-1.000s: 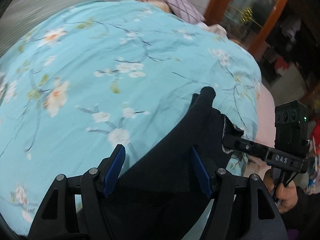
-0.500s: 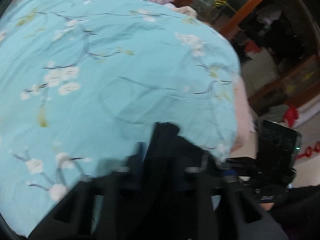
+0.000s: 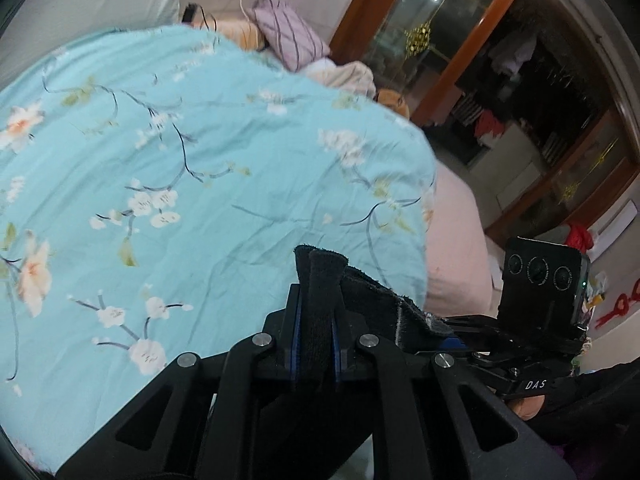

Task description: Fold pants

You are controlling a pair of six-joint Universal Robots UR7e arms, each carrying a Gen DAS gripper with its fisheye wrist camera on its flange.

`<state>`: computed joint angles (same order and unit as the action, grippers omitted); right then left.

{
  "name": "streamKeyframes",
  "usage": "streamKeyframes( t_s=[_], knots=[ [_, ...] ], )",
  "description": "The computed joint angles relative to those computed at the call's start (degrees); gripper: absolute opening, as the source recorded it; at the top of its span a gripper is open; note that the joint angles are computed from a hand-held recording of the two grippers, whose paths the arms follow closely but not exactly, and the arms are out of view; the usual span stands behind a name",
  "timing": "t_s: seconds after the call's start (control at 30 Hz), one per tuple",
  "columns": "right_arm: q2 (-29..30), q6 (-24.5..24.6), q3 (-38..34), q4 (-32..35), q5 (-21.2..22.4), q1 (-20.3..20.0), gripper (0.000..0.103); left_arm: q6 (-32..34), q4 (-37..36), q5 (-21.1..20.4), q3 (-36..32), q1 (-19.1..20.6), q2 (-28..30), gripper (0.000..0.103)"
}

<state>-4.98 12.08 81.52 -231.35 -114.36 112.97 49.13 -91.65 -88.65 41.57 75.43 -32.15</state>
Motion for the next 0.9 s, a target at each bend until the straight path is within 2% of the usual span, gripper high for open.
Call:
streamKeyframes(
  t_s=[0.17,0.43,0.7,0.8,0.9],
  knots=[
    [0.4,-3.4,-3.1,1.8,1.9,1.7,0.015,0.8,-0.9,-2.8,1.4,0.3,-3.2,0.010],
    [1.9,-7.9,-9.0,7.7,10.2,2.4,0.015,-0.4,0.9,-7.7,-1.8,3.0,-6.1,0.010],
    [5.4,-10.7,-19.0,20.2,20.5,1.3,0.015,-2.3,1.4,-12.1,-5.9,7.7,-7.0,0.010],
    [7.4,-10.4,-23.5,25.6,23.2,0.6,0.015,-4.0,3.0,-12.6,-9.8,9.5,-5.4,0.011],
    [9.8,-11.1,-28.6,31.6,23.8,0.2,0.015,-6.1,3.7,-12.3,-12.7,11.5,-3.9,0.011]
  ],
)
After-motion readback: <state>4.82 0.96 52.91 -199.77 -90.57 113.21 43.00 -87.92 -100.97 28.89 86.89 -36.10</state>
